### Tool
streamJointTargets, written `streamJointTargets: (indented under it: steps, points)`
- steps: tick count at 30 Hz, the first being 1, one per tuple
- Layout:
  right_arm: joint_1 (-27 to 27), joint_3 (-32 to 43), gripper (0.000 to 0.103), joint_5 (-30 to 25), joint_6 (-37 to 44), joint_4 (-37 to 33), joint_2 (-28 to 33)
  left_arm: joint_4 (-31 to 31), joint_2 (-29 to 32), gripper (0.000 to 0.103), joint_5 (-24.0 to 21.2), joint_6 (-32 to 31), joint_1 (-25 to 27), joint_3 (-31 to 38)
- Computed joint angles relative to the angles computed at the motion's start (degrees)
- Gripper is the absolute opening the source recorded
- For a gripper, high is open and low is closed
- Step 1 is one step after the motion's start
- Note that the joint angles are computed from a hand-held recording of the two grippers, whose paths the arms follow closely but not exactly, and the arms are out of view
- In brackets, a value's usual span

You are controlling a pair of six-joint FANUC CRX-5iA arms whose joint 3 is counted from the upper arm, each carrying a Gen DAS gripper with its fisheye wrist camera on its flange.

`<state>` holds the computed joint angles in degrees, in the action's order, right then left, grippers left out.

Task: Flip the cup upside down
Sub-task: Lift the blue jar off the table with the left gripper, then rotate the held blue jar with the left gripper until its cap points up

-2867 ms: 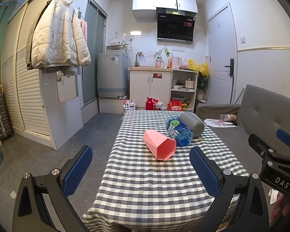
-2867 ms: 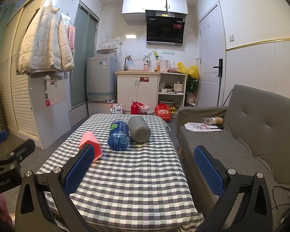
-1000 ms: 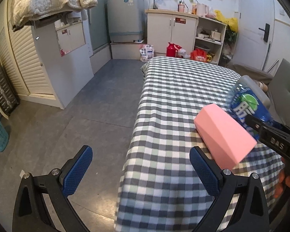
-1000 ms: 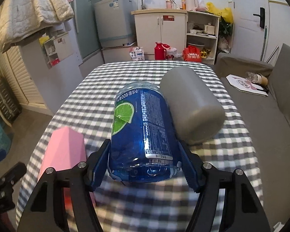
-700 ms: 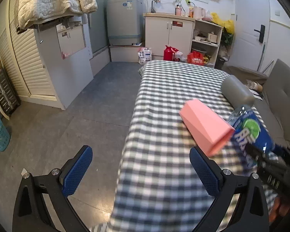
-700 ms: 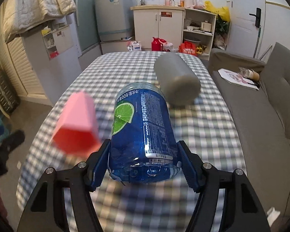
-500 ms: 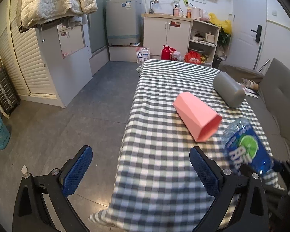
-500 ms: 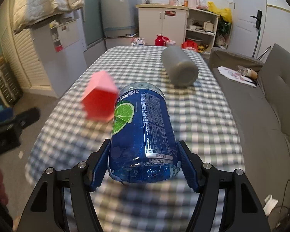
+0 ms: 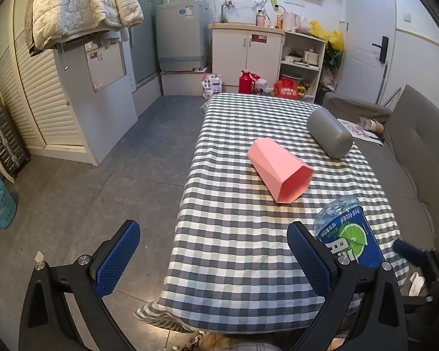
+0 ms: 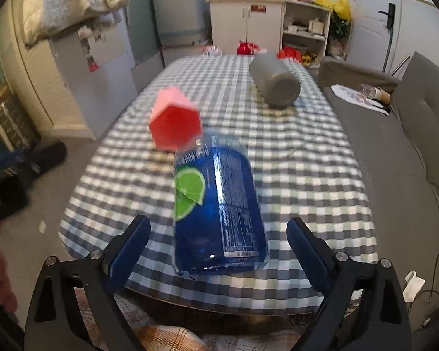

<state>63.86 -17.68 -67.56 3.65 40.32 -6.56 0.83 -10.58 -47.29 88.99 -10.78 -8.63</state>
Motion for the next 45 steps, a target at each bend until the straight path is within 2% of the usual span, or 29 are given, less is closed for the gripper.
streamJointTargets:
  steps: [6, 13, 23, 26, 31, 36, 38, 43, 45]
  points:
    - [2.68, -1.76, 0.094, -7.03, -1.60, 3.26, -3.45, -4.24, 0.57, 0.103, -0.98, 4.48, -3.47, 1.97]
    - [2.13, -3.96, 0.094, -11.10, -1.27, 0.21, -8.74, -1.36, 3.25, 0.103, -4.09, 5.41, -6.59, 4.93]
    - [-0.55, -7.78, 0.094, -12.94, -0.51, 0.05, -13.97, -0.87, 10.97, 0.103, -10.51, 5.41, -12.28, 14.35]
    - [-1.59, -8.67, 0.094, -12.77, -0.73, -0.24, -14.62, 0.95, 13.69, 0.103, -12.91, 4.56, -12.49, 16.52]
    - [-2.89, -9.62, 0.095, -12.26, -0.06, -0.66, -14.28, -0.42, 19.18, 0.103, -17.32, 4.59, -13.85, 21.23]
    - [-4.46, -10.27, 0.094, -9.94, 1.52, -1.52, -13.93, 3.50, 22.65, 0.101, -19.36, 3.54, -12.57, 22.26]
    - [-5.06, -10.52, 0.094, -9.20, 1.97, -1.35, -13.72, 4.51, 23.21, 0.097, -19.59, 2.49, -12.30, 22.16]
    - [-6.11, -10.62, 0.094, -7.92, 2.11, -1.39, -13.19, 10.60, 24.12, 0.078, -19.97, -1.07, -11.00, 20.88]
    - [-6.31, -10.37, 0.094, -7.56, 2.56, -1.61, -12.80, 10.13, 24.12, 0.078, -20.32, -1.27, -11.14, 21.31]
